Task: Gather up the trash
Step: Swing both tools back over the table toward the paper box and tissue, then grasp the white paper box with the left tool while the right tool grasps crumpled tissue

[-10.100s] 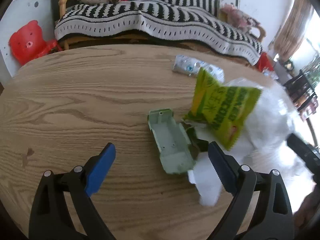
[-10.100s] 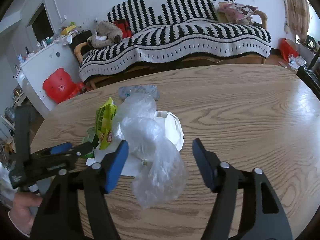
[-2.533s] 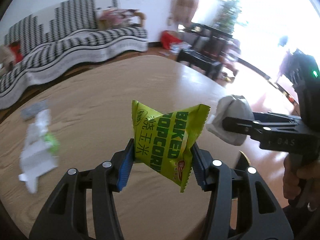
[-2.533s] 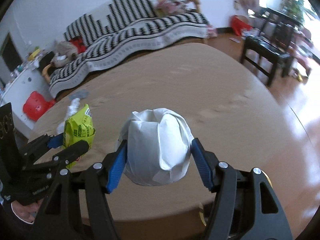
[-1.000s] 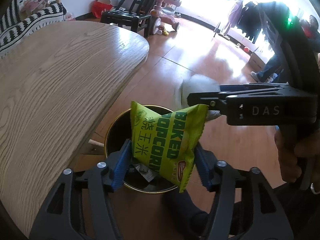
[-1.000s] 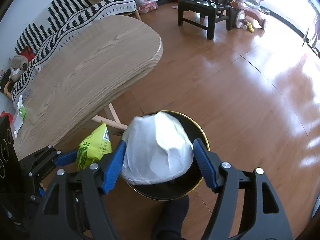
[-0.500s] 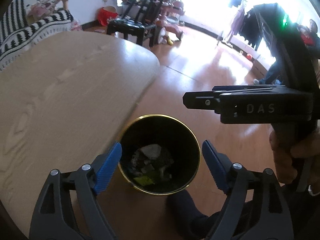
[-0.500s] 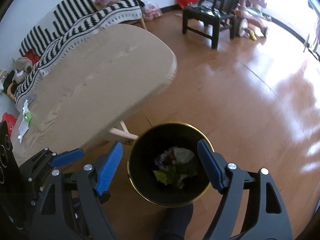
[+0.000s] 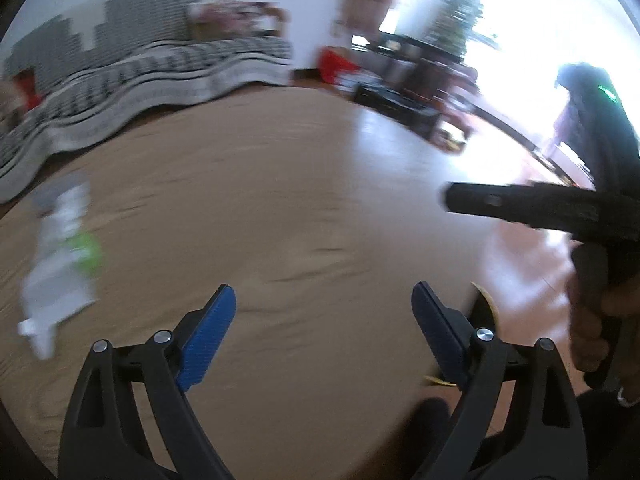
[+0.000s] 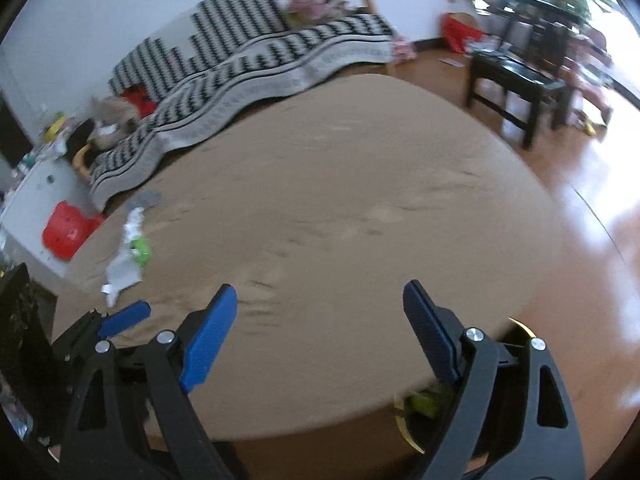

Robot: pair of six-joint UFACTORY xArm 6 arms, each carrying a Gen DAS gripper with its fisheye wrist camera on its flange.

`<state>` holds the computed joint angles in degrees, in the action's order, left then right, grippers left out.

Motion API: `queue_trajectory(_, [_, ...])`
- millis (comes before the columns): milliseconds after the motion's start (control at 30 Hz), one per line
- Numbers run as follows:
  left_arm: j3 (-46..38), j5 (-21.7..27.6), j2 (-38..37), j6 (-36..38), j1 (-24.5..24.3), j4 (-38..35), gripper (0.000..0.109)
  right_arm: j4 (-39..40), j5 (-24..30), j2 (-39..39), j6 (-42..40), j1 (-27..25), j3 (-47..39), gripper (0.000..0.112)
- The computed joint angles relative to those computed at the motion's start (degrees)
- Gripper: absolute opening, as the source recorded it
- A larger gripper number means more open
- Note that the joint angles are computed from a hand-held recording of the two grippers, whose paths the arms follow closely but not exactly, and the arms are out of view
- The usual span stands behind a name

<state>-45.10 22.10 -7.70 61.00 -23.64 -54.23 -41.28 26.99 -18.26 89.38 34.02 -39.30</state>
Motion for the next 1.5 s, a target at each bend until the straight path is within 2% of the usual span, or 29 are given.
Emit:
queue_trajectory(133, [-3.4,0.43,3.28,-1.59,9.66,1.73,0.087,2.21,-4.21,12.4,-3.83,1.35,-11.18,0.083])
queue_trajectory(233, [-5.97,-2.61,6.55,-0.15,14.87,2.3,0.087,6.69,-7.44,20.91,-9.11,2.02,-19.19,0.083])
queue_trajectory(300, [-8.81,-3.21,9.38,-0.16,17.32,4.22,0.087,9.5,-7.48,26.33,-13.18,2.9,-25.0,0.083])
queue_trajectory(433, [-15.44,-0.3,14.73,3.7,21.29,7.23,0.087,13.04,-5.2,34.68,-18.68,4.41,-34.28,0.083])
queue_trajectory(533, [-20.85,4.13,18.96,6.39,21.84,11.15,0.087,16.88,-5.78,37.72,-21.8,4.37,-37.14,0.083])
queue_trajectory(633, [-23.27,4.52,21.82,10.2,21.34,11.37,0.087,19.13,-6.32,39.24,-24.12,4.23,-38.26,0.083])
queue_trajectory(767, [-28.31,6.94,26.54,8.16,20.69,14.15,0.087,21.34,-6.54,40.36,-26.37,4.17,-39.15,0.083])
queue_trajectory(867, [-27.62,4.08,26.89,9.3,19.64,14.84,0.085,23.38,-7.17,40.47,-28.39,4.03,-38.97,0.083])
queue_trajectory(933, [-25.72,2.8,25.57,10.28,19.55,14.62,0.068,24.08,-7.44,40.45,-29.1,3.96,-38.93,0.083])
queue_trajectory(1033, [-22.79,3.23,22.86,12.53,19.83,13.66,0.053,25.27,-7.71,40.57,-30.18,4.0,-39.08,0.083])
queue_trajectory(1133, [-16.96,1.67,18.41,15.41,19.0,16.32,0.047,27.05,-7.71,41.18,-31.76,4.25,-39.93,0.083])
queue_trajectory(1200, [-13.64,3.12,15.26,17.61,18.84,17.5,0.048,27.24,-7.59,41.52,-31.93,4.4,-40.57,0.083])
queue_trajectory(1267, [-10.78,1.97,13.19,18.71,18.24,18.2,0.056,26.15,-7.55,41.58,-30.66,4.42,-40.91,0.083])
queue_trajectory(1300, [-10.48,1.19,13.22,17.76,18.04,18.66,0.065,25.42,-7.58,41.49,-29.73,4.35,-40.85,0.083])
queue_trajectory(1333, [-10.53,0.74,13.48,16.57,18.0,18.75,0.068,24.66,-7.55,41.4,-28.64,4.25,-40.83,0.083])
queue_trajectory(1500, [-16.36,6.17,17.51,7.88,19.6,18.0,0.071,23.36,-7.99,40.56,-25.48,3.61,-39.32,0.083])
